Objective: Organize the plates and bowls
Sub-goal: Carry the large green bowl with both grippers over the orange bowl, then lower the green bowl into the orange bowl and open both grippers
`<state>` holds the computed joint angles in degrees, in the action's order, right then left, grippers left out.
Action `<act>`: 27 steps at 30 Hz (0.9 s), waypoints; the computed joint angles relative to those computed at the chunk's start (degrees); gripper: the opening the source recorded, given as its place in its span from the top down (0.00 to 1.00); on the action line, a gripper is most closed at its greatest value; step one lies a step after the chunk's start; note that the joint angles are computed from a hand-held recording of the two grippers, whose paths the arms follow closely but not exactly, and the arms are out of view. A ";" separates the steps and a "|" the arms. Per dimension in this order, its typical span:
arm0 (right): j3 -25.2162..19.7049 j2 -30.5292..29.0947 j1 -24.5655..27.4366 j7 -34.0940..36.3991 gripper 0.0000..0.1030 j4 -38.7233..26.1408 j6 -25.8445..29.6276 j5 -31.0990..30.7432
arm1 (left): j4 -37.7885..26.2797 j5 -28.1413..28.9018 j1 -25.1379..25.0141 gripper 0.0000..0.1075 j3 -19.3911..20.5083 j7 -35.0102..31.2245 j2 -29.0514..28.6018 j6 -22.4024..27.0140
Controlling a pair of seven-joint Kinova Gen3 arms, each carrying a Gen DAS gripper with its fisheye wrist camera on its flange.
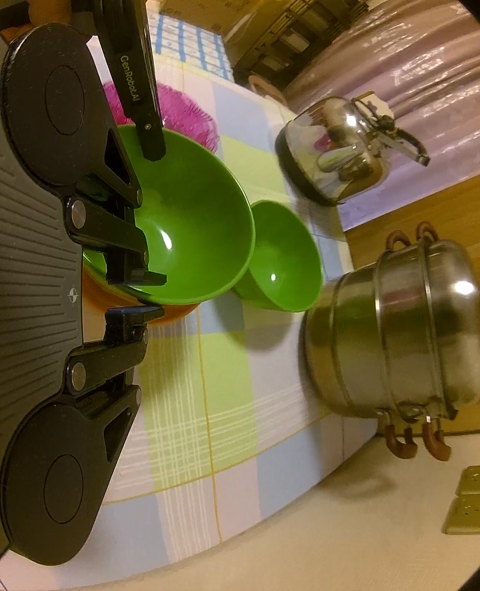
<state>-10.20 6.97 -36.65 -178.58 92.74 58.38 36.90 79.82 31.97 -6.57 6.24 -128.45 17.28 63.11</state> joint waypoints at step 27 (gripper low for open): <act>1.50 1.63 0.89 0.98 0.90 2.83 -3.85 -0.83 | 0.95 -1.19 0.95 0.93 0.72 -0.41 1.43 -2.61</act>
<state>-8.70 8.60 -35.76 -177.60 95.57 54.53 36.08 80.76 30.78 -5.62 6.97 -128.86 18.71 60.49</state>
